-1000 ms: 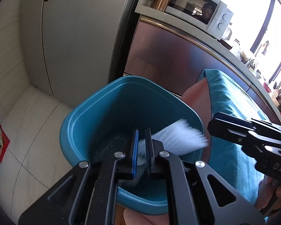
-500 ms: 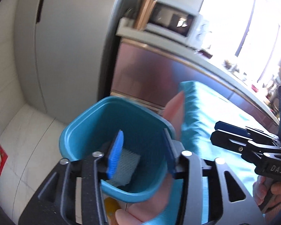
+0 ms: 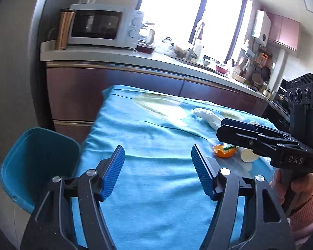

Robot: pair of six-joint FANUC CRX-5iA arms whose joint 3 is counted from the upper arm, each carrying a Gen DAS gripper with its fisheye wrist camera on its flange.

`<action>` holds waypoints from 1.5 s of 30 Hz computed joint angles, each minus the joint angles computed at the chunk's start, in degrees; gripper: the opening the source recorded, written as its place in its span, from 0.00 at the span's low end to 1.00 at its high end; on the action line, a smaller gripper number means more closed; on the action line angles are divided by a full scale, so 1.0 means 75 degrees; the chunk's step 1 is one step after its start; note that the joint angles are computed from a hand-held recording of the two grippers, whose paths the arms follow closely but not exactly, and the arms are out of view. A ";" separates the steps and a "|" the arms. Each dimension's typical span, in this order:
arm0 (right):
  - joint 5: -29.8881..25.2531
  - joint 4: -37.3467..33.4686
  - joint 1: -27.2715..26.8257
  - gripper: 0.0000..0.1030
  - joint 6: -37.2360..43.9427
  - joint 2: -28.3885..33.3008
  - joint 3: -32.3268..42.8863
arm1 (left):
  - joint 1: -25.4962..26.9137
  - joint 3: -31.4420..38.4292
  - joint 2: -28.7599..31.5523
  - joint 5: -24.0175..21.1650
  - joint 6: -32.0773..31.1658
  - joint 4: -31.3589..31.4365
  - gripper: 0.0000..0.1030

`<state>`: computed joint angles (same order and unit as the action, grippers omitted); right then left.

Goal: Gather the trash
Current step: 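Move both open tools back over the table trash, then grasp the clear barcode wrapper with the left tool while the right grasps another foam net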

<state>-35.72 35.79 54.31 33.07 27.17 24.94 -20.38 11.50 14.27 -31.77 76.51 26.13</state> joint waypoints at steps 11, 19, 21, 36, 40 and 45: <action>-0.0550 0.2896 -0.0346 0.50 -0.3920 -0.1877 -0.3319 | -0.0935 0.1957 0.1457 -0.0976 -0.0687 0.0034 0.64; -0.1052 0.3501 -0.0573 0.50 -0.4835 -0.2456 -0.4116 | -0.1256 0.3572 0.2446 -0.1791 -0.0477 -0.0319 0.64; -0.1062 0.3512 -0.0580 0.50 -0.4902 -0.2564 -0.4254 | -0.1304 0.3906 0.2642 -0.1952 -0.0420 -0.0408 0.64; -0.1320 0.2802 -0.0056 0.53 -0.4116 -0.3024 -0.4799 | -0.1281 0.6625 0.4396 -0.3796 0.0158 -0.0154 0.48; -0.1643 0.2524 0.0114 0.56 -0.3494 -0.2866 -0.4599 | -0.1234 0.8161 0.5279 -0.4701 0.0566 -0.0131 0.39; -0.1841 0.2574 0.0176 0.56 -0.3411 -0.2813 -0.4609 | -0.1135 0.8446 0.5510 -0.4837 0.0751 0.0198 0.31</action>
<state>-49.52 55.10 55.63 7.48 6.07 -9.63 -28.89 74.85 55.59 -68.05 82.14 27.61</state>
